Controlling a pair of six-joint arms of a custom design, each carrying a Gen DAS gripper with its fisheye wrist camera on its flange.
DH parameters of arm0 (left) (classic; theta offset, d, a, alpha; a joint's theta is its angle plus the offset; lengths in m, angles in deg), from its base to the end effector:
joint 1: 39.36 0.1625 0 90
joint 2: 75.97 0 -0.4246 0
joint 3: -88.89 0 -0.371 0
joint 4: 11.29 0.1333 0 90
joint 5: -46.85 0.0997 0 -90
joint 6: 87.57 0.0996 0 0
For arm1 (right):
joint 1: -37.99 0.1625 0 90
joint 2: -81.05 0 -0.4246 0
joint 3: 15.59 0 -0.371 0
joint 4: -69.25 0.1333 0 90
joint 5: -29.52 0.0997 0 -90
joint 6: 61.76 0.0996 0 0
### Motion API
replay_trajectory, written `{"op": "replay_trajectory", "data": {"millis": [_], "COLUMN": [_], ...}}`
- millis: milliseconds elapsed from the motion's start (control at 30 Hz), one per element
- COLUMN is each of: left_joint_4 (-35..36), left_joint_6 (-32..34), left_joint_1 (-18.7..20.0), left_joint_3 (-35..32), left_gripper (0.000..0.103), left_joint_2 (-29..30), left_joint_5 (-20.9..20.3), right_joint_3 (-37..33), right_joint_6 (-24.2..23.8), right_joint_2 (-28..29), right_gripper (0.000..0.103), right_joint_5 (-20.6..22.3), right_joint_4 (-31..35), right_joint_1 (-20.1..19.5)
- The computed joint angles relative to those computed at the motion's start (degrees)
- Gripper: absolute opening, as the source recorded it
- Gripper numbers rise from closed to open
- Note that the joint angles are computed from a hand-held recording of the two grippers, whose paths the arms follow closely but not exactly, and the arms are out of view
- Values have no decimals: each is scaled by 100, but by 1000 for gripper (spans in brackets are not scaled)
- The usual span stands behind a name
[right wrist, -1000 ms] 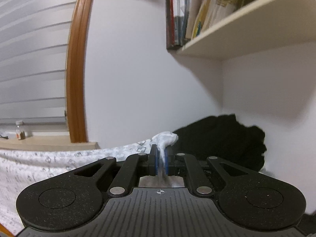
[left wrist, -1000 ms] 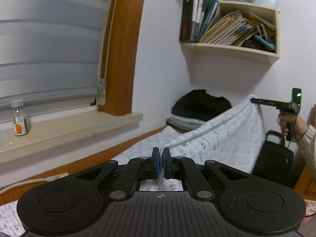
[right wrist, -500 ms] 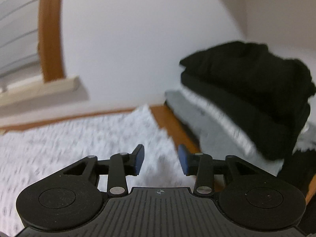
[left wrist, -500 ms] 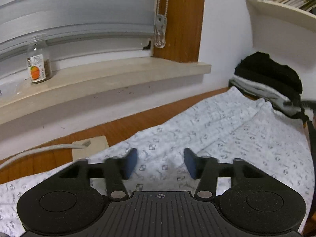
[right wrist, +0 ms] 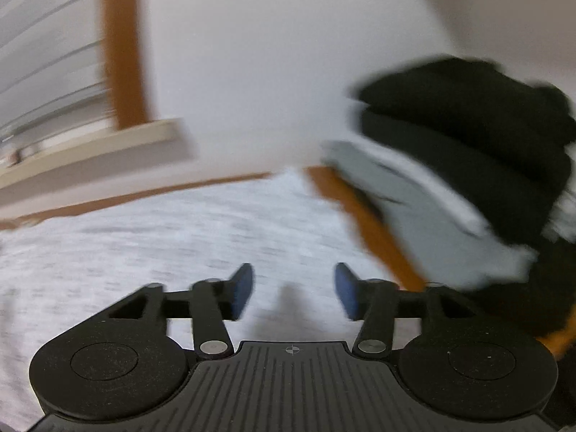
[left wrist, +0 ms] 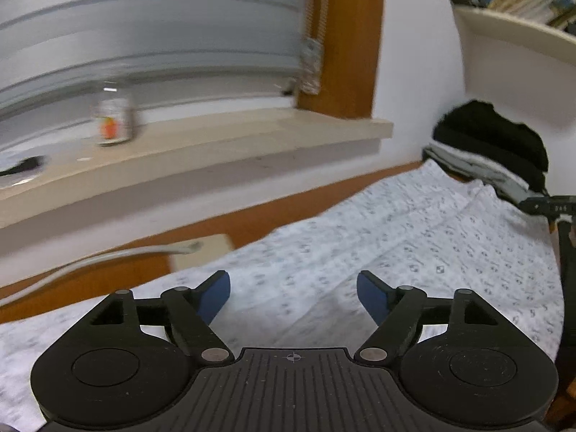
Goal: Fold clothes
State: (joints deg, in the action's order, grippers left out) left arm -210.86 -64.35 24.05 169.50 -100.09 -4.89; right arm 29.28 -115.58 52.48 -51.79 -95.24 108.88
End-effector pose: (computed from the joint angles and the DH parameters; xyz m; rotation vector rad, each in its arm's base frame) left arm -0.1456 -0.7264 0.0594 0.5981 2.2201 -1.1541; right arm -0.1431 -0.8661 0.2943 0.8097 -2.2519 1.1780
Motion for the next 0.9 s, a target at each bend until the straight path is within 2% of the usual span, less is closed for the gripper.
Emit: {"op": "replay_trajectory", "data": {"millis": [100,267,333,533,667,900], "left_joint_4": [-583,-1575,-1977,-2859,-3252,-4251], "left_joint_6": [-41,-322,-505,-974,-1300,-1728], "left_joint_1": [-55,-184,-247,-442,-545,-770], "left_joint_3": [933,2573,3198,4597,5181,5887], "left_gripper": [91,96,100,101,102,102], "left_joint_2": [-517,-1447,-1793,-2518,-2693,-2482], "left_joint_5": [284,1085,1480,2432,2716,2754], "right_joint_3": [518,931,1064,1360,1698,1836], "right_joint_6": [-570,-1254,-1463,-1874,-2203,-2450], "right_joint_2": [-105,19,118,528,736,1046], "right_gripper": [59,59,59,59,59,58], "right_joint_5": [188,254,254,147,-18,-152], "right_joint_4": [252,974,1225,1735,1920,2299], "right_joint_1": [318,907,1138,1789,2165,2640]}}
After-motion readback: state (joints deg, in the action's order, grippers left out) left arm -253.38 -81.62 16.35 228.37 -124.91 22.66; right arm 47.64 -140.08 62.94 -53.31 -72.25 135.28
